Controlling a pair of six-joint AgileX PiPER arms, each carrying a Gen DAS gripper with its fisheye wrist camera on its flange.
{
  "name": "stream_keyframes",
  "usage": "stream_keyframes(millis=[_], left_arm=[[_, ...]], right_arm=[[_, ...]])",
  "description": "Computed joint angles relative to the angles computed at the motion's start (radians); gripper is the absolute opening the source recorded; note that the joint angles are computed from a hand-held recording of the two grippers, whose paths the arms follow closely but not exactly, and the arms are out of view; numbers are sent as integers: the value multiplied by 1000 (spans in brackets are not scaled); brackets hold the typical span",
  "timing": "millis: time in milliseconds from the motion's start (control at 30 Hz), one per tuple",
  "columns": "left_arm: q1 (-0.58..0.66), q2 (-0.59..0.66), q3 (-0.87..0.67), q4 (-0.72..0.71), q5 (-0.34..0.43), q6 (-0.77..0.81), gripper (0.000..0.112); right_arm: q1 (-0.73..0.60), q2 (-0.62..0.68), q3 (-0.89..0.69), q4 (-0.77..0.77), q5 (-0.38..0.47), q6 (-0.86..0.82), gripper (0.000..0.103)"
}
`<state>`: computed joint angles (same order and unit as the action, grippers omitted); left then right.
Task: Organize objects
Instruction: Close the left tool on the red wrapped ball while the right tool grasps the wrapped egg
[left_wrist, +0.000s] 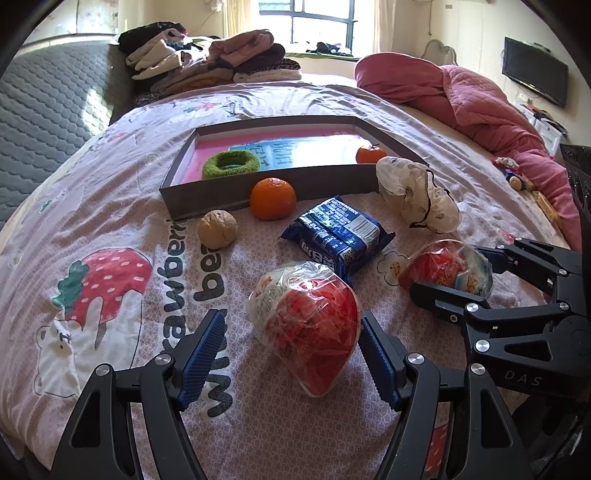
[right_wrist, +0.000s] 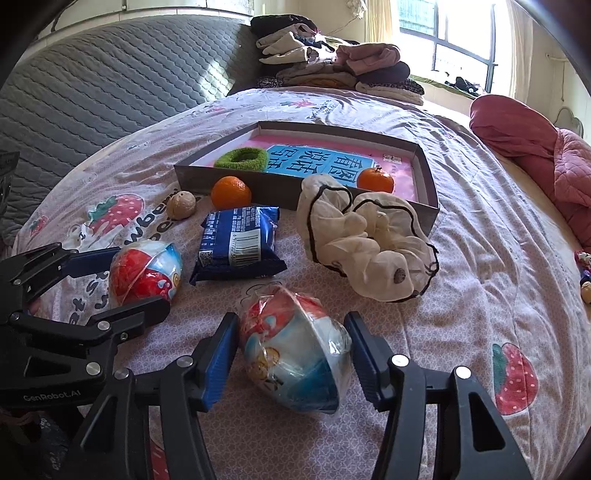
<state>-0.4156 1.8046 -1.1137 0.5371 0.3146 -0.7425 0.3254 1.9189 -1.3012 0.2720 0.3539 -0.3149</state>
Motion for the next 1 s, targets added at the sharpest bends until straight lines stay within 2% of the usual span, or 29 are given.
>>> stream_keyframes(millis=[167, 333, 433, 533, 767, 1000], left_arm=[[2, 17, -15, -33, -8, 28, 74], [16, 30, -21, -89, -35, 75, 74], [28, 40, -27, -190, -46, 170, 74], [29, 45, -25, -203, -54, 191, 62], [47, 24, 10, -315, -101, 300, 60], [36, -3, 35, -152, -121, 149, 60]], right_arm=[[3, 1, 11, 18, -16, -14, 57], [-21, -2, 24, 166, -19, -124, 56], [-22, -12, 37, 193, -26, -143, 56], [-21, -27, 52, 193, -37, -137, 56], [-25, -46, 71, 243, -43, -161, 56], [-29, -62, 90, 304, -55, -198, 56]])
